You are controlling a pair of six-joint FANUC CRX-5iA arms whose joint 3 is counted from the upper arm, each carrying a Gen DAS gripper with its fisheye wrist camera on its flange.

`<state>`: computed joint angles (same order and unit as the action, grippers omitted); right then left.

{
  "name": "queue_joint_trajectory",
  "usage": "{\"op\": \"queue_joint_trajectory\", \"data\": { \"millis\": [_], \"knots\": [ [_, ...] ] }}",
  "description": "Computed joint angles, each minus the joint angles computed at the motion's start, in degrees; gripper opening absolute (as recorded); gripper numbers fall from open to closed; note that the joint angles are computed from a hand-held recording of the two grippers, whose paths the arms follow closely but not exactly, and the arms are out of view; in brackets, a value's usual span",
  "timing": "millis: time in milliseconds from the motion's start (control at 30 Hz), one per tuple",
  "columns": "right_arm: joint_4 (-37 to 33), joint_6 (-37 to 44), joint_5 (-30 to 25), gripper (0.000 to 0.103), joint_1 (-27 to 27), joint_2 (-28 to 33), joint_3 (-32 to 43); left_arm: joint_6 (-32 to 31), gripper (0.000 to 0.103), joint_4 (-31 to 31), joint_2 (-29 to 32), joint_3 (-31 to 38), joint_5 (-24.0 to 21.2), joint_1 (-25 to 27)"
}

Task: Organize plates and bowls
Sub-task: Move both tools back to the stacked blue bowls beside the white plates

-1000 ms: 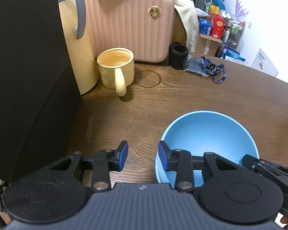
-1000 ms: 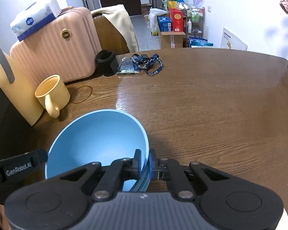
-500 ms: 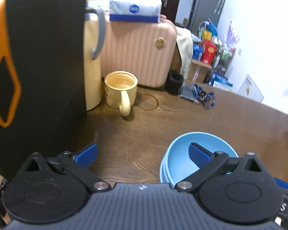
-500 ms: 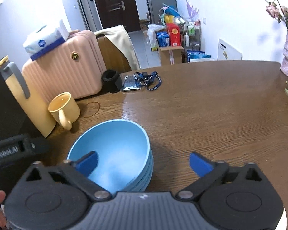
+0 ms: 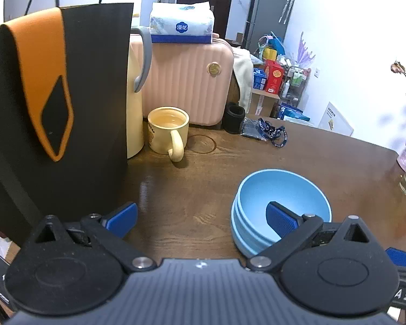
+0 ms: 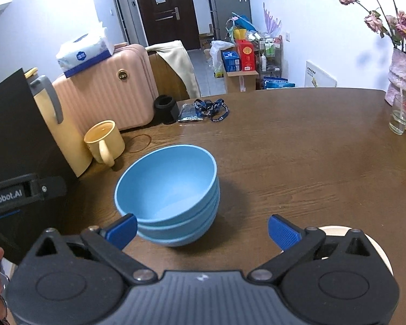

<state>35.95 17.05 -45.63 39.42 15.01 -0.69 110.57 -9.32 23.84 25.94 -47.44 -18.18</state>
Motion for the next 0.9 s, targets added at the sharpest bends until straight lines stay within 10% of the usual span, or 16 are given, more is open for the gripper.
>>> {"op": "queue_joint_trajectory", "data": {
  "millis": [900],
  "knots": [
    [-2.0,1.9,0.6,0.103,1.5,-12.1,-11.8,14.1,0.103,-9.6,-7.6,-4.9,-5.3,-6.4]
  ]
}}
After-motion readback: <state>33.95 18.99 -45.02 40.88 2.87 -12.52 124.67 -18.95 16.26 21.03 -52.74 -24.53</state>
